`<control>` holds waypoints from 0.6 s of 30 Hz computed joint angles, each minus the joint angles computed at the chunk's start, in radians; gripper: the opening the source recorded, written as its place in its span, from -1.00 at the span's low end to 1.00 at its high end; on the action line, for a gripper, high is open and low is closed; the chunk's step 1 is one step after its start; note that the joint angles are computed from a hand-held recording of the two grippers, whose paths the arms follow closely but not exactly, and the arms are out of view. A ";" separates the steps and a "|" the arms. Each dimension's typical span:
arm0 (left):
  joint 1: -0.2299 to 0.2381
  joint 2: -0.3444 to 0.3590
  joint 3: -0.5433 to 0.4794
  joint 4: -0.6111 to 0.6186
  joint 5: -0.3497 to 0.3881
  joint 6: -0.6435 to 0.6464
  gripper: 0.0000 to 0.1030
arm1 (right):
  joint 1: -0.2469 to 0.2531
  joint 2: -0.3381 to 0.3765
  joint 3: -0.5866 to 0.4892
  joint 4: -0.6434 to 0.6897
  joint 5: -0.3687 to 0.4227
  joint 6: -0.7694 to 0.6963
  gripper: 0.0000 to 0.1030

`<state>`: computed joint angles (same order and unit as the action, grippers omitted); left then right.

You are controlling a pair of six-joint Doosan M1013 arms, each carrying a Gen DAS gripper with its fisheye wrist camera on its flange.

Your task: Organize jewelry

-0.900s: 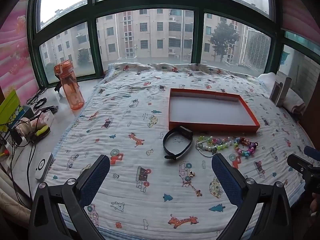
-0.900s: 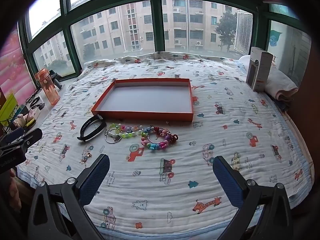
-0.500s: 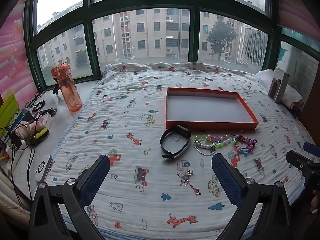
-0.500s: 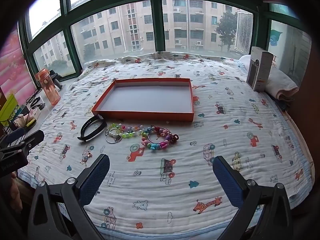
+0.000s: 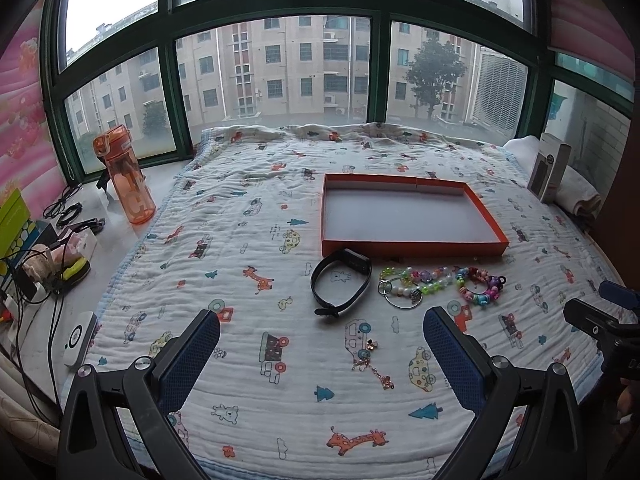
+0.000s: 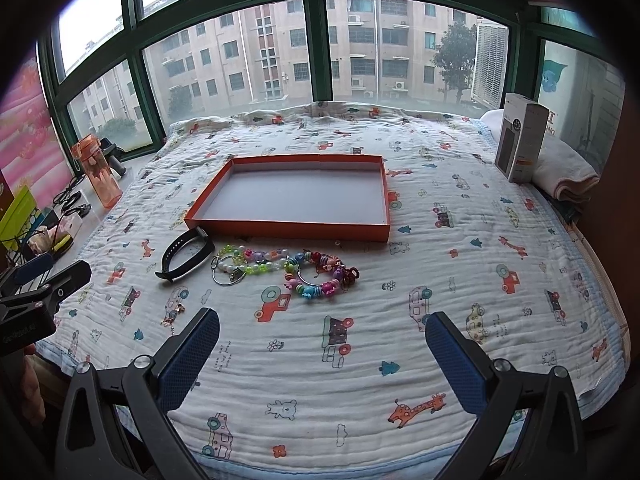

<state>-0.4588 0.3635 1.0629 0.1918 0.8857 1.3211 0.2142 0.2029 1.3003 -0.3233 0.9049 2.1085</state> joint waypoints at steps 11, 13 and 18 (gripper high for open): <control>0.001 0.010 -0.018 0.003 0.034 -0.004 1.00 | -0.003 -0.001 0.002 0.013 -0.006 -0.011 1.00; 0.001 0.011 -0.021 0.008 0.038 0.000 1.00 | -0.004 -0.002 0.004 0.013 -0.009 -0.009 1.00; 0.008 0.011 -0.021 -0.029 0.019 0.023 1.00 | -0.004 0.000 0.003 0.014 -0.009 -0.007 1.00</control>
<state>-0.4504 0.3749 1.0422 0.1631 0.9049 1.3438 0.2101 0.2028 1.3033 -0.3096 0.8958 2.1011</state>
